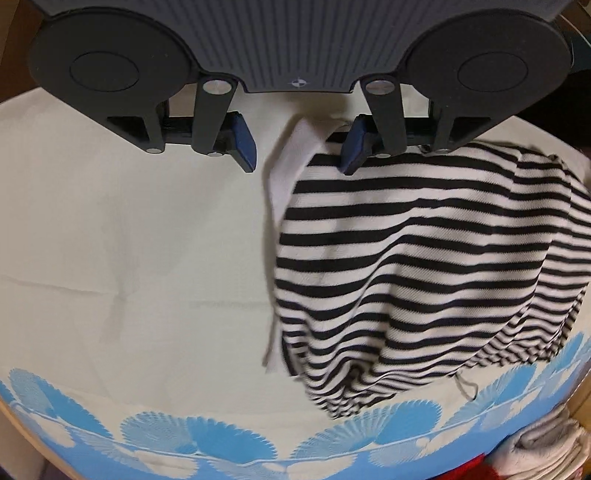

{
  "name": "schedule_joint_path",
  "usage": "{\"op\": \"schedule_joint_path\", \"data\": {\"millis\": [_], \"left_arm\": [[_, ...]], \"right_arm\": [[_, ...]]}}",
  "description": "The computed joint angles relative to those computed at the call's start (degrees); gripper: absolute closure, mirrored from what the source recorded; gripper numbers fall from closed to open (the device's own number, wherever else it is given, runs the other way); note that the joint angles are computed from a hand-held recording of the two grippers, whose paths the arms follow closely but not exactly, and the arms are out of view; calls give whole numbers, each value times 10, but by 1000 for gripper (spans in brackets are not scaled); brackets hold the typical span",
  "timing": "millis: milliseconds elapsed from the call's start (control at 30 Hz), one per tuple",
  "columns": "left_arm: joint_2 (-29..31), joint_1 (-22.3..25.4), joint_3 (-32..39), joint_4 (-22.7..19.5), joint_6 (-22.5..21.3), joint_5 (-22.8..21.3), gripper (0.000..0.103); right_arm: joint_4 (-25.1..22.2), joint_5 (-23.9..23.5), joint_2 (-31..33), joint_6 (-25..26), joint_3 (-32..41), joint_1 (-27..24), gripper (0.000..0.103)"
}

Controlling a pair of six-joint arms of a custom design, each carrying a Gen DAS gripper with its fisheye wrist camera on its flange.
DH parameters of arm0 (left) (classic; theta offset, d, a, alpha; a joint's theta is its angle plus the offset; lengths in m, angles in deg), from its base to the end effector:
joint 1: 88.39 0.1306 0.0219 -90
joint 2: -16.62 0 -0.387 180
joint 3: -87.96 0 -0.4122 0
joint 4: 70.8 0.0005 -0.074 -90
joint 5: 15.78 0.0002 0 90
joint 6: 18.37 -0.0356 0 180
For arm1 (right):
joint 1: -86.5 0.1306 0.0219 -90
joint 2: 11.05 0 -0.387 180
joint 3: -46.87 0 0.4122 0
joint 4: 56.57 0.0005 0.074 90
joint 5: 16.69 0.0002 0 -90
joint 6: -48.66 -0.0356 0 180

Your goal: Fold small clothes

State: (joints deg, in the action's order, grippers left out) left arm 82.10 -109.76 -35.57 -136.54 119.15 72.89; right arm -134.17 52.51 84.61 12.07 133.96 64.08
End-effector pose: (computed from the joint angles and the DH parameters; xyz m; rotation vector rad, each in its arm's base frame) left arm 0.2767 -0.1079 0.3124 -0.6611 2.8266 -0.1920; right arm 0.4434 -0.1698 0.3472 -0.7769 2.7371 0.3535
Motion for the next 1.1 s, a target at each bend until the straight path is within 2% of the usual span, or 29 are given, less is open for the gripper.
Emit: {"op": "schedule_joint_path", "data": {"millis": [33,100,167,200,233,300,367,400,433,467,500,533,567,633,700,733,767,833,1033,1100], "left_arm": [[3,-7,3,-5,-8,-9,103],[-7,-18,6,-8,-21,-39,103],[-48,-18,0,5,-11,-71,103],[-68,-13,-4,6,-4,-80,103],[-76,-8,-5,-8,1,-85,103],[-58,-1,-6,-49,-7,-68,103],[-19,-12,0,-78,-50,-46,102],[0,-23,4,-92,-62,-45,102],[8,-28,6,-99,-65,-49,102],[7,-28,8,-101,-61,-51,97],[0,-22,9,-100,-53,-50,97],[-8,-18,10,-96,-46,-54,90],[-19,-16,12,-91,-41,-69,75],[-47,-20,13,-69,-34,-113,61],[-64,-18,13,-36,-26,-129,61],[-67,-18,14,-17,-23,-133,61],[-58,-25,19,6,-17,-139,61],[-37,-39,27,49,-23,-154,61],[44,-56,54,170,-48,-155,61],[69,-61,67,195,-53,-151,61]], "right_arm": [[-6,-7,-1,17,1,0,95],[-1,-42,-6,31,9,-8,98],[-17,-104,11,-15,46,-29,100],[-26,-124,21,-27,62,-38,100],[-29,-125,29,-28,73,-44,100],[-21,-65,33,-10,66,-39,101],[0,18,28,23,39,-22,102],[14,41,22,36,26,-16,102],[48,76,11,41,7,-9,103],[84,111,5,38,-7,-4,103],[97,124,8,26,-7,-4,103],[90,112,17,10,6,-7,103],[79,79,26,-8,23,-13,103],[94,7,23,-39,37,-24,103],[104,-55,19,-72,43,-29,98],[98,-81,22,-88,50,-29,87],[94,-100,24,-104,53,-27,71],[101,-117,25,-125,50,-17,59],[151,-108,18,-176,19,32,58],[181,-98,12,-204,5,57,59]]}}
